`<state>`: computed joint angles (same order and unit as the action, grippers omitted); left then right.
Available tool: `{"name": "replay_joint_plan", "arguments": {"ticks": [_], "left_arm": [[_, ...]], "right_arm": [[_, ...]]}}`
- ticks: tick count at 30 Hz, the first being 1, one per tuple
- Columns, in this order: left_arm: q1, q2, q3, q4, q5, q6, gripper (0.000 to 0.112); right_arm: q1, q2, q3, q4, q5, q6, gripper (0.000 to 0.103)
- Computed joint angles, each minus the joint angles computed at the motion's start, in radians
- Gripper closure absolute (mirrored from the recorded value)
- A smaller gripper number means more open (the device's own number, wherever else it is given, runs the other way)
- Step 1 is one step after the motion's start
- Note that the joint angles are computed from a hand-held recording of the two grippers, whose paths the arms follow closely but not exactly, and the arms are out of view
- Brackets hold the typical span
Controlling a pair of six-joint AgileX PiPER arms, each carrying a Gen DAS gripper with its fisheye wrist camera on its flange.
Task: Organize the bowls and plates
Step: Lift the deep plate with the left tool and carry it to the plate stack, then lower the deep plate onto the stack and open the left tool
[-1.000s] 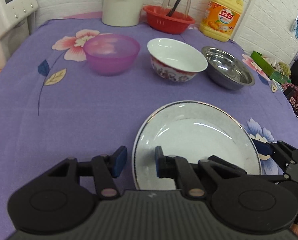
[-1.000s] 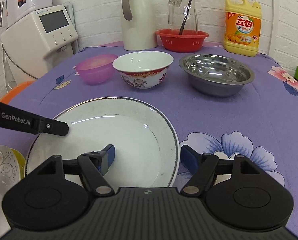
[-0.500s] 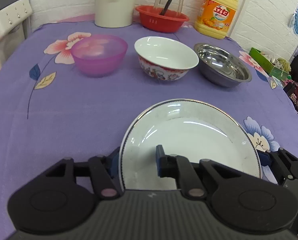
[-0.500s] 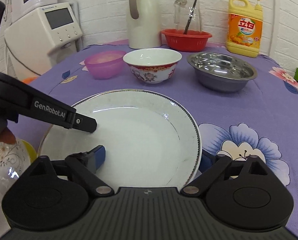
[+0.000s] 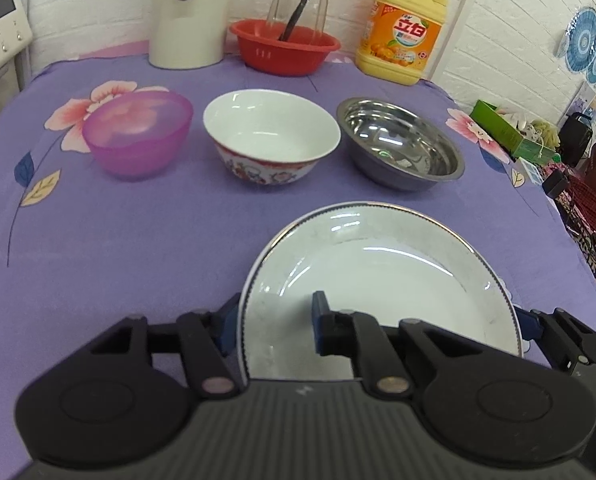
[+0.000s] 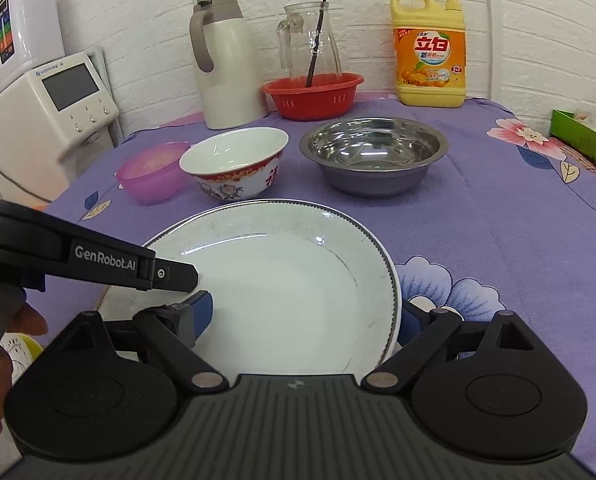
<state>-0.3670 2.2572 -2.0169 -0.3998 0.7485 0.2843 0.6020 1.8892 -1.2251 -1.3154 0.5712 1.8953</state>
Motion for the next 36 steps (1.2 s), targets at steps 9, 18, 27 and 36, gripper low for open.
{"name": "replay_joint_plan", "arguments": {"ticks": [9, 18, 27, 36], "left_arm": [[0.064, -0.28, 0.403, -0.104, -0.17, 0.142, 0.104], [0.23, -0.632, 0.928, -0.218, -0.376, 0.298, 0.103], [0.331, -0.671, 1.082, -0.527, -0.384, 0.62, 0.102], [0.396, -0.629, 1.023, -0.608, -0.274, 0.668, 0.078]], "right_arm": [[0.116, -0.035, -0.023, 0.0, 0.073, 0.005, 0.0], [0.315, 0.042, -0.15, 0.046, 0.117, -0.048, 0.0], [0.377, 0.143, -0.244, 0.105, 0.163, -0.137, 0.0], [0.326, 0.142, -0.253, 0.168, 0.079, -0.307, 0.0]]}}
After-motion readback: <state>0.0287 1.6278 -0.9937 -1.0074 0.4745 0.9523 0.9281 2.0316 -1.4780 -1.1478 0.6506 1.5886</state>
